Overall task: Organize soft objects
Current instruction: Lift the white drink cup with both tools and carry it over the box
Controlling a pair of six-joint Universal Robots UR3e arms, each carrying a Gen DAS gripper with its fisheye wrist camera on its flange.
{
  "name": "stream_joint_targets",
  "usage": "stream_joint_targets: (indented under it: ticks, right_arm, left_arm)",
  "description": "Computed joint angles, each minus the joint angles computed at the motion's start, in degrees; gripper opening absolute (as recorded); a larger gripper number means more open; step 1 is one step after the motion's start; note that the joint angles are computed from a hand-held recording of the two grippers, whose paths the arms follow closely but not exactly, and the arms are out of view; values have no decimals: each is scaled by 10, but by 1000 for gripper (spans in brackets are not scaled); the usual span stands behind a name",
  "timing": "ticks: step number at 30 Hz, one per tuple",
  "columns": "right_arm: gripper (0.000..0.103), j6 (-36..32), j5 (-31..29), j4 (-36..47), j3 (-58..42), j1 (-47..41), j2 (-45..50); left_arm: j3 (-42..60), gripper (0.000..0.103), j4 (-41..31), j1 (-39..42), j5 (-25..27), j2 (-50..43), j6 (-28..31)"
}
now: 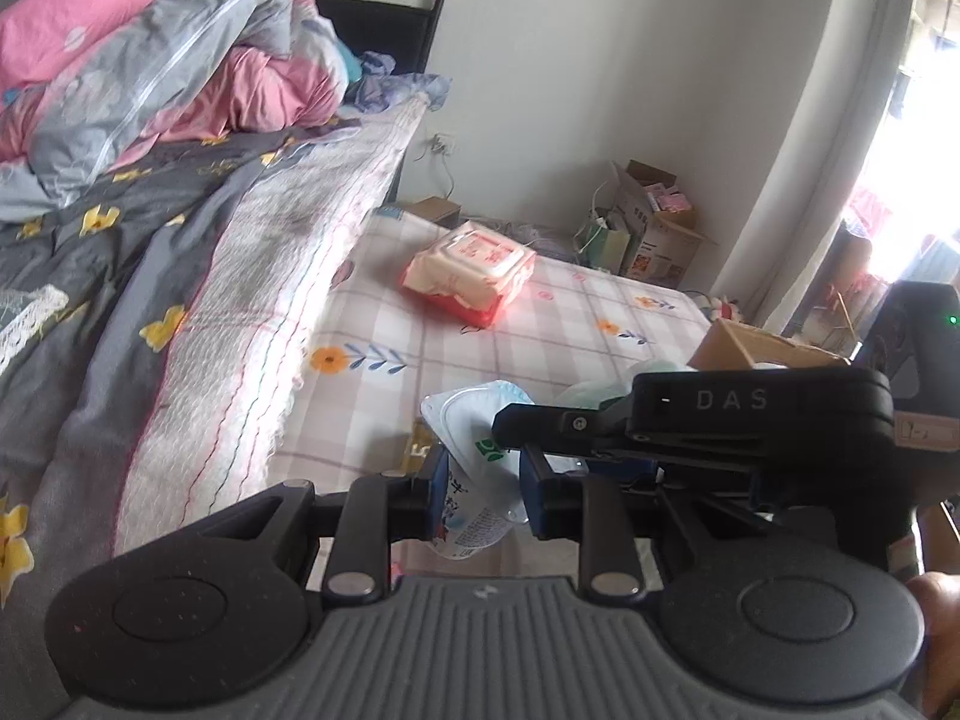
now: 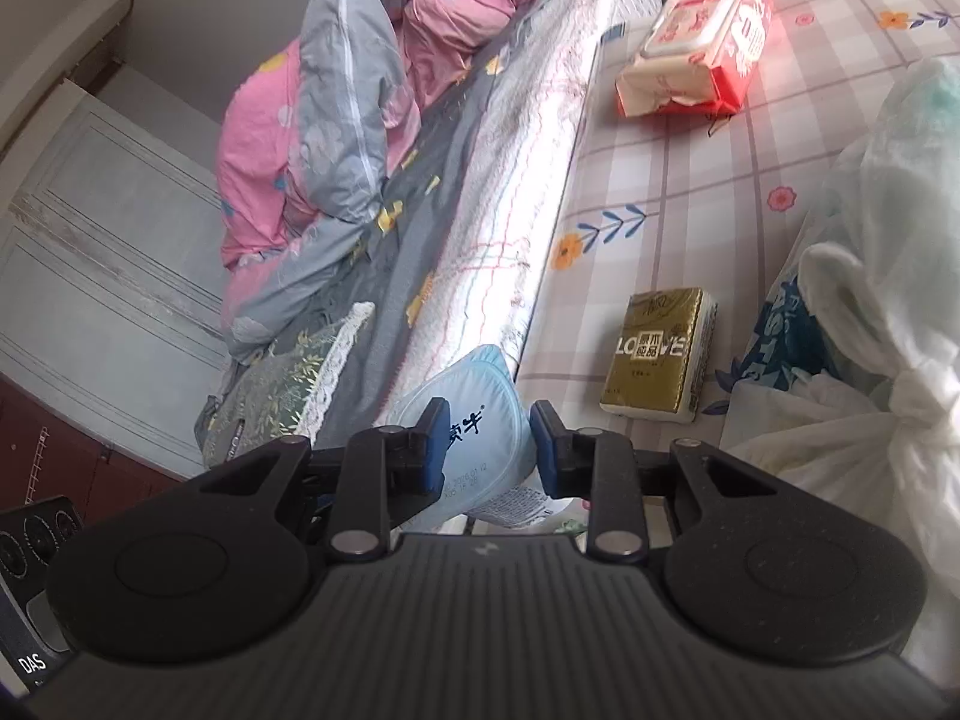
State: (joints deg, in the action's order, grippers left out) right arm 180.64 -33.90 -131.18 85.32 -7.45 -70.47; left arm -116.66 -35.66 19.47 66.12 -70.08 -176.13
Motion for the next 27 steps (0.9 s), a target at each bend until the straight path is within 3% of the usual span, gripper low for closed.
stream_joint_targets:
  ticks: [6, 11, 14, 17, 22, 27]
  right_arm:
    - [29, -82, 53, 85, 83, -129, -145]
    - [29, -257, 70, 314, 87, -297, -256]
    - [29, -377, 63, 473, 57, -405, -280]
    - [29, -459, 37, 563, 31, -497, -279]
    - [29, -498, -23, 562, 19, -590, -242]
    - [29, -483, -93, 467, 29, -628, -190]
  left_arm:
    - [80, 26, 43, -134, 33, -57, -36]
    - [197, 27, 75, -276, 59, -187, -66]
    - [282, 27, 66, -349, 67, -272, -72]
    - [385, 27, 33, -404, 57, -365, -80]
    - [558, 27, -42, -466, 36, -516, -95]
    - [742, 27, -133, -503, 8, -666, -122]
